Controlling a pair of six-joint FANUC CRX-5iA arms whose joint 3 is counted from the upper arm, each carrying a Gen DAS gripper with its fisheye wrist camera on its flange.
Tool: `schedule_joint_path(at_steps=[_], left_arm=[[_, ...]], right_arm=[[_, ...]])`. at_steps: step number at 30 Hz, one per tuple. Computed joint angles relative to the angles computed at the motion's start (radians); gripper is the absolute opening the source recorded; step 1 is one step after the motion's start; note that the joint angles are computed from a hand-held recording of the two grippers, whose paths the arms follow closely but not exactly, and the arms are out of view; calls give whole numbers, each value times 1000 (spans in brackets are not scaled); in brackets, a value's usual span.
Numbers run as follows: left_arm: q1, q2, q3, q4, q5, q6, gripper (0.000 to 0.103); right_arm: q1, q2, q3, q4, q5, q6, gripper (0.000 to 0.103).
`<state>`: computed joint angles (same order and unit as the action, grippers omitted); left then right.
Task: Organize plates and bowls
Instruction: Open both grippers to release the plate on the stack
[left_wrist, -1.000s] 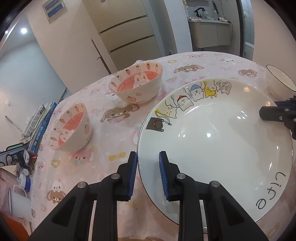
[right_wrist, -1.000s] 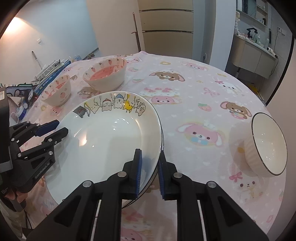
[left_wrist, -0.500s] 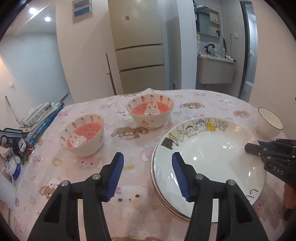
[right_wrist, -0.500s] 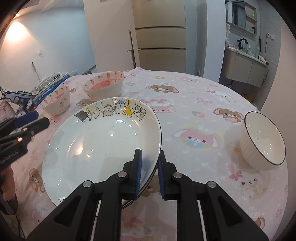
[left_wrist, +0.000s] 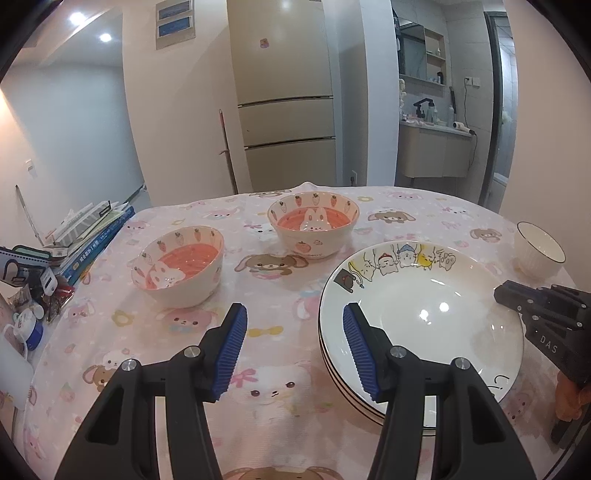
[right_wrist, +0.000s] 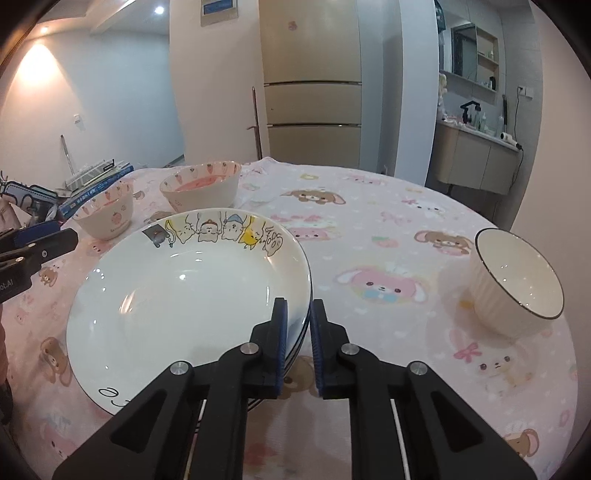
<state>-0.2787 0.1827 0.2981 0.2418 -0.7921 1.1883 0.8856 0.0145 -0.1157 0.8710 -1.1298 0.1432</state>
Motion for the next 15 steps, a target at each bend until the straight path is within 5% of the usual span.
schedule_joint_path(at_steps=[7,15], left_arm=[[7,-8,-11,16,8,-1,57],[21,-64,-91,114,109,-81,57]], right_arm=[[1,3,3,2,-8,3,10],[14,-20,4,40,-21,-15,6]])
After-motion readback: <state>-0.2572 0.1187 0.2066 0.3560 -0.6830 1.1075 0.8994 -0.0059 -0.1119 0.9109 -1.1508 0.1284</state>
